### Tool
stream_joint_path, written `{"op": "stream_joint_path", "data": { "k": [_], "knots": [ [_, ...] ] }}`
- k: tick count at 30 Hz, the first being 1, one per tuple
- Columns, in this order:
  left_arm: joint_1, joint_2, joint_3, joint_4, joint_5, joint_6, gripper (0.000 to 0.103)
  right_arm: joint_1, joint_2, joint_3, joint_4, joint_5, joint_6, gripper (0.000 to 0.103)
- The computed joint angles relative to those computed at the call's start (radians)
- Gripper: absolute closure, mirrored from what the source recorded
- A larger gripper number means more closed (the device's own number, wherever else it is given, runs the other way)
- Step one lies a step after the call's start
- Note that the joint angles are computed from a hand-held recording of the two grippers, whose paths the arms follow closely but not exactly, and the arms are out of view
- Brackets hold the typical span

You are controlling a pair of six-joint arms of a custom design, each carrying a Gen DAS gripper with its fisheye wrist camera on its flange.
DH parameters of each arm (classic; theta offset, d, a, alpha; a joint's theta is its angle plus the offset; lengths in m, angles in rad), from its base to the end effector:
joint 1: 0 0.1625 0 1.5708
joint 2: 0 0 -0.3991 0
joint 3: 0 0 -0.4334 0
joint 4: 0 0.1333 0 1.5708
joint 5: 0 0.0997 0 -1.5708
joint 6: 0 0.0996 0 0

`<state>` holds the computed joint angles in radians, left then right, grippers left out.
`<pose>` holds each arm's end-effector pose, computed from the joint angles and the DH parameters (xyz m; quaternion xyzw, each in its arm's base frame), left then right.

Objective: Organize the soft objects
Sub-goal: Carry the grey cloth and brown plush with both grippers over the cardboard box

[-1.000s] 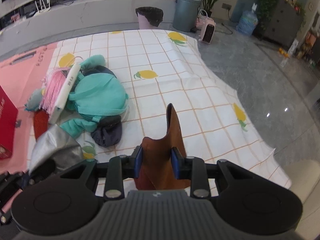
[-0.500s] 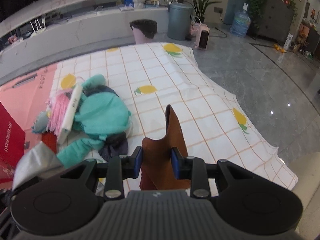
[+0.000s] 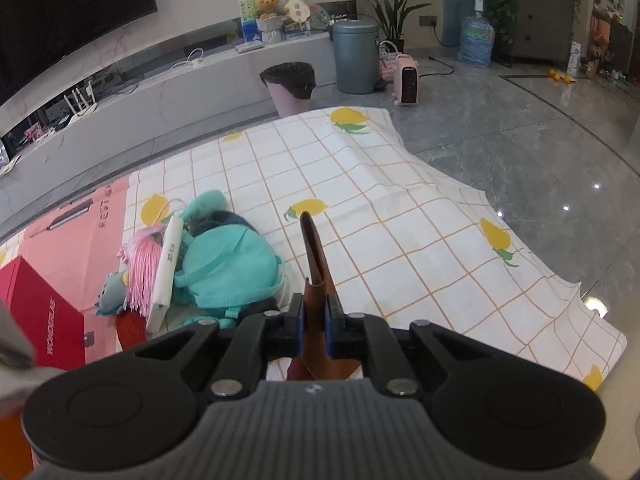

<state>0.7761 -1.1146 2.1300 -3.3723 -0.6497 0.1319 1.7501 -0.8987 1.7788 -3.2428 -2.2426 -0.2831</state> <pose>-0.2203 -0.5142 0.1805 0.2175 0.8163 -0.4580 0.2766 0.1861 -0.6270 0.1569 0.0759 -0.8770 0.3479 0.3226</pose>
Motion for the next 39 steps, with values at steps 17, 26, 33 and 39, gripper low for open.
{"op": "stream_joint_path", "data": {
  "k": [17, 26, 33, 39],
  "knots": [
    [-0.022, -0.183, 0.035, -0.021, 0.173, 0.108, 0.102, 0.172, 0.013, 0.024, -0.318, 0.092, -0.124, 0.097],
    [-0.006, -0.212, 0.049, -0.3, 0.279, 0.347, 0.102, 0.302, 0.049, 0.031, -0.442, 0.251, -0.199, 0.096],
    [0.114, -0.35, 0.11, -0.037, 0.213, 0.156, 0.101, 0.385, 0.114, 0.015, -0.377, 0.343, -0.235, 0.096],
    [0.2, -0.41, 0.096, 0.329, 0.235, -0.039, 0.101, 0.423, 0.183, -0.021, -0.249, 0.387, -0.238, 0.096]
  ]
}}
